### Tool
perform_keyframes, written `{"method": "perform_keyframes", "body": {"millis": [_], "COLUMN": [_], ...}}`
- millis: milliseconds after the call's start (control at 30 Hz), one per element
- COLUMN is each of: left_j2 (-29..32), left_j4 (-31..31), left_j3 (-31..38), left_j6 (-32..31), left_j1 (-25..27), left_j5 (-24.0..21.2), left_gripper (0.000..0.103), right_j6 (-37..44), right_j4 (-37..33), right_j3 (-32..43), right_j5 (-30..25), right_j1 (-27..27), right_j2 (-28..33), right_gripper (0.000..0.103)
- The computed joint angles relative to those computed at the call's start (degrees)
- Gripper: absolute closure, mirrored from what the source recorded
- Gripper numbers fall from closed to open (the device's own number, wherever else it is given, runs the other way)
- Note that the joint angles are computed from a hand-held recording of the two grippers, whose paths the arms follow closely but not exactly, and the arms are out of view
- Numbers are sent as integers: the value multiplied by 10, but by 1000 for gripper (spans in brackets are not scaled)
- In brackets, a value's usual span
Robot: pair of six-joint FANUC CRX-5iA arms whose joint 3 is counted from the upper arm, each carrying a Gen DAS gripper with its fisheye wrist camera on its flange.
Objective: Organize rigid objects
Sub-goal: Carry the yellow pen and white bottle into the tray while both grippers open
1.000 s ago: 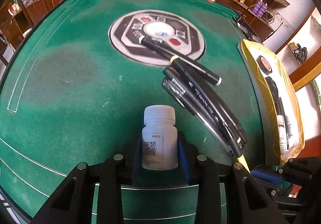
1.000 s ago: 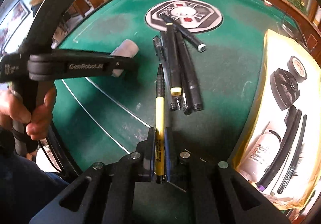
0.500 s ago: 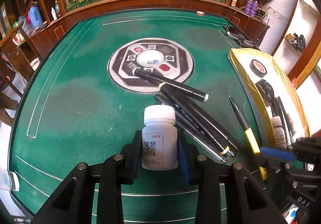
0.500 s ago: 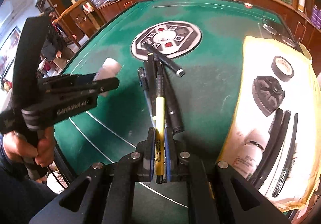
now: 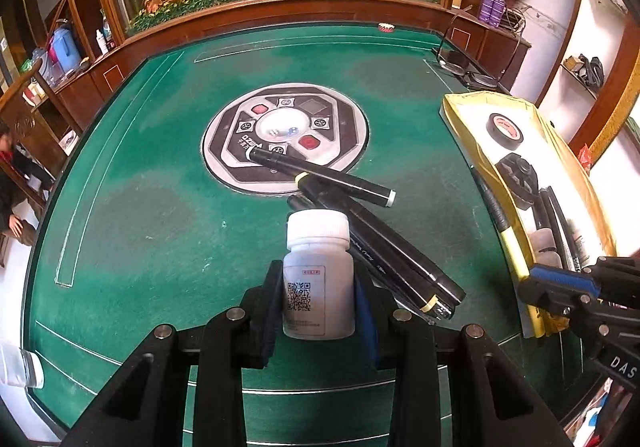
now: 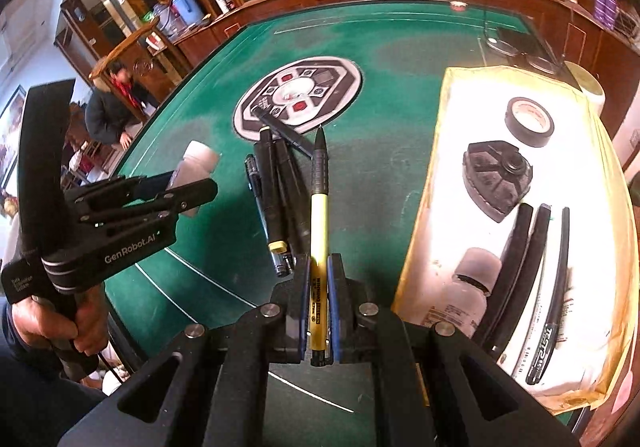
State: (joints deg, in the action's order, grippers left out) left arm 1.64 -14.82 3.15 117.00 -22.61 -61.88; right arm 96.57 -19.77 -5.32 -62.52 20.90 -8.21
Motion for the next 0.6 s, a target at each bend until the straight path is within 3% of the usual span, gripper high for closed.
{"method": "perform_keyframes", "body": {"millis": [600], "left_j2": [10], "left_j4": [-14], "left_j3": [24], "left_j6": [5], "left_j1": [-26], "left_j5": [-5], "left_gripper": [68], "right_j6": [-12], "right_j4": [-19], "right_j3": [-4], "right_j5": [0], "right_j1": [-46], "right_j2": [-18], "right_gripper": [95]}}
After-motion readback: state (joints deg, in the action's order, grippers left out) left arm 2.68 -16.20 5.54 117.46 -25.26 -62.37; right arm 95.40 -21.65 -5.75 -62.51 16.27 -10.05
